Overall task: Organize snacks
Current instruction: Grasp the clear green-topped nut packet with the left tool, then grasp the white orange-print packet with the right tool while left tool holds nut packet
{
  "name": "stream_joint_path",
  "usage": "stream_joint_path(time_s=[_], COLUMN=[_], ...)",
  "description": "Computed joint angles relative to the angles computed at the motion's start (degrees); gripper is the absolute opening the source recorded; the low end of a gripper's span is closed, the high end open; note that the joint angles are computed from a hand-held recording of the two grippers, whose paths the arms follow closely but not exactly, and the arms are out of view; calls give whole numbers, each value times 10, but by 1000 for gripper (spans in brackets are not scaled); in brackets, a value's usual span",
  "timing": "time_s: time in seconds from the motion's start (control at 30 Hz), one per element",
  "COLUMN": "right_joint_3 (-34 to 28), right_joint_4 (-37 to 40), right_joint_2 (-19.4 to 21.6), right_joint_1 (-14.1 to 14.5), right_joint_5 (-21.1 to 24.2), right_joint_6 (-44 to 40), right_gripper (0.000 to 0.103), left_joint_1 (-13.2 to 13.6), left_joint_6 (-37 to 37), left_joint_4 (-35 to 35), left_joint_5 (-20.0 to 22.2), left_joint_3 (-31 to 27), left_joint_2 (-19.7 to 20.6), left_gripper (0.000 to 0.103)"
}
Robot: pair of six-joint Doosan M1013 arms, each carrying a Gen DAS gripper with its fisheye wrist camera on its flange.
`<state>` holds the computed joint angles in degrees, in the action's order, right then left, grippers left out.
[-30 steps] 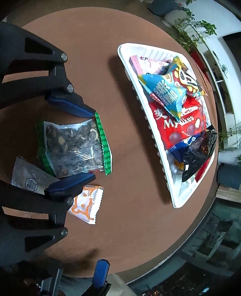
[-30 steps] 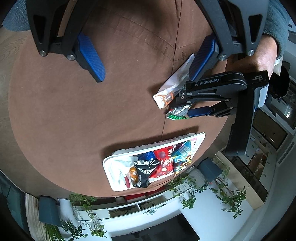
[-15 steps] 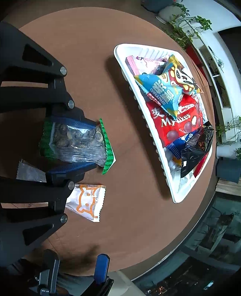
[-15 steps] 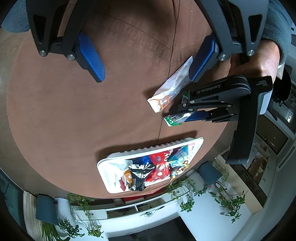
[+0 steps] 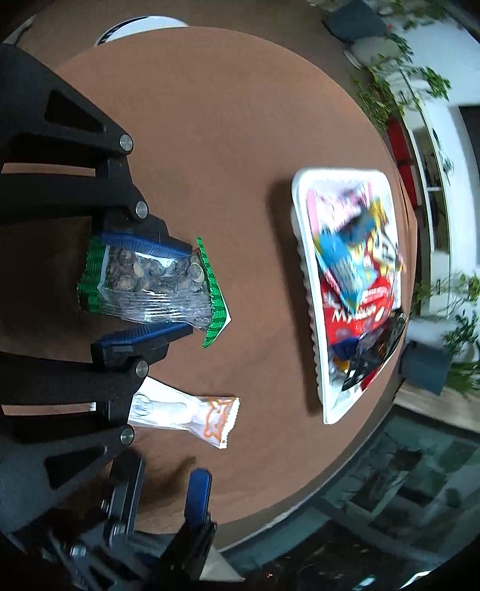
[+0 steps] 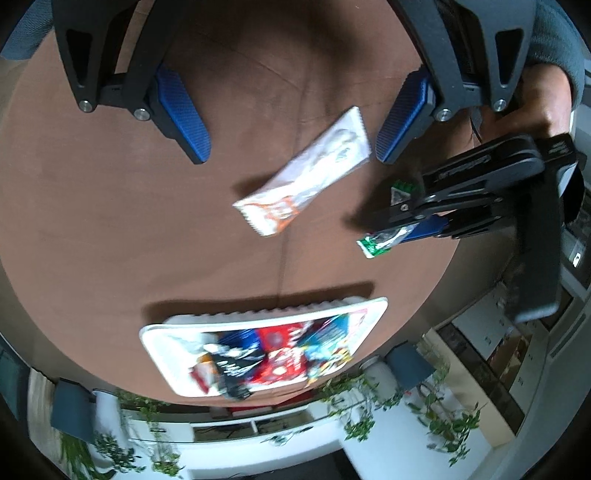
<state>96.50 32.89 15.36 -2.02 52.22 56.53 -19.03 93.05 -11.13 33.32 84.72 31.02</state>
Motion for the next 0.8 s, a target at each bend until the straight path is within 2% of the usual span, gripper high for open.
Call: stream_joint_path(time_s=[0.2,0.37,0.47,0.6,0.8], right_joint_3=[-15,-24,-27,-23,-10], right_joint_4=[-46,-63,-41,-53,-137], right_joint_2=[18,26,31,29,17], right_joint_1=[33,50,50,53,75], right_joint_5=[8,-11,-13,-21,-63], right_joint_6=[18,1,-43,-58,-35], right_gripper=[88,80,77,76,69], left_joint_1=[11,17,19,22,21], left_joint_6=[18,29,29,20,24], left_joint_4=[-49,-75,-83,-84,-95], left_joint_5=[-38,-55,-63,-73,-77], left_joint_3=[46,63,70,80,86], left_joint_2=[-32,-45,-49,-57,-59], left_gripper=[33,33,33,33,33])
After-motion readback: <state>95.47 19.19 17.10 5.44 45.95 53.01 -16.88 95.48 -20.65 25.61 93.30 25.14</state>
